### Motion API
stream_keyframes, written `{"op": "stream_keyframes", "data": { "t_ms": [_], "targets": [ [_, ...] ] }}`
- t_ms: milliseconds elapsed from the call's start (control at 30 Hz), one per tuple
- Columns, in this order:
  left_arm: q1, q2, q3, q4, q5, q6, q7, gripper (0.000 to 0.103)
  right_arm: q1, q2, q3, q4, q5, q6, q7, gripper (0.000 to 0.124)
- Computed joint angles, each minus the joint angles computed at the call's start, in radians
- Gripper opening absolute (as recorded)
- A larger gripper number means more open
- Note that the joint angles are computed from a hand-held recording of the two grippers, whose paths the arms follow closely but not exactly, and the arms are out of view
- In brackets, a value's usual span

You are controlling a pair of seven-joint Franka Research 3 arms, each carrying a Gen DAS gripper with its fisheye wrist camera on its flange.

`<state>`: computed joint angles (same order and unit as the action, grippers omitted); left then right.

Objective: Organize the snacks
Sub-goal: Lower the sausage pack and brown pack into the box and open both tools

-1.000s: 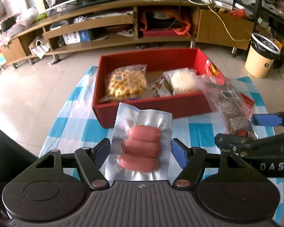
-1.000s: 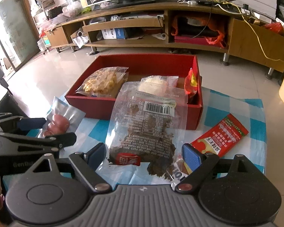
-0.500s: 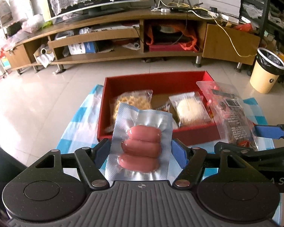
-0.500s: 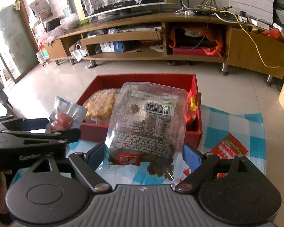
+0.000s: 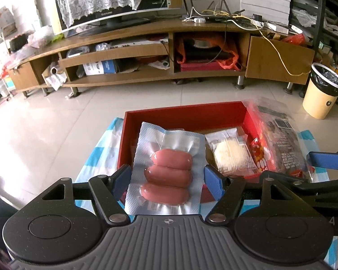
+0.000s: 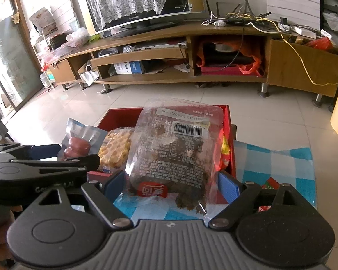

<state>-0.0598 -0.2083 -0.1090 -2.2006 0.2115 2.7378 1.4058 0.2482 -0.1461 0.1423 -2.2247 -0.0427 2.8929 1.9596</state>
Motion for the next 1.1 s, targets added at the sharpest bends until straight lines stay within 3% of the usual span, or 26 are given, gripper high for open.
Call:
{"op": "stream_keyframes", "data": {
  "t_ms": [700, 1100],
  "targets": [
    [0.015, 0.177, -0.022, 0.169, 0.093, -0.033, -0.087, 0.076, 0.021, 0.165, -0.067, 0.159, 0.031, -0.024, -0.041, 0.087],
    [0.013, 0.247, -0.02, 0.227, 0.12, -0.102, -0.121, 0.077, 0.048, 0.251, -0.099, 0.229, 0.045, -0.072, -0.08, 0.09]
  ]
}}
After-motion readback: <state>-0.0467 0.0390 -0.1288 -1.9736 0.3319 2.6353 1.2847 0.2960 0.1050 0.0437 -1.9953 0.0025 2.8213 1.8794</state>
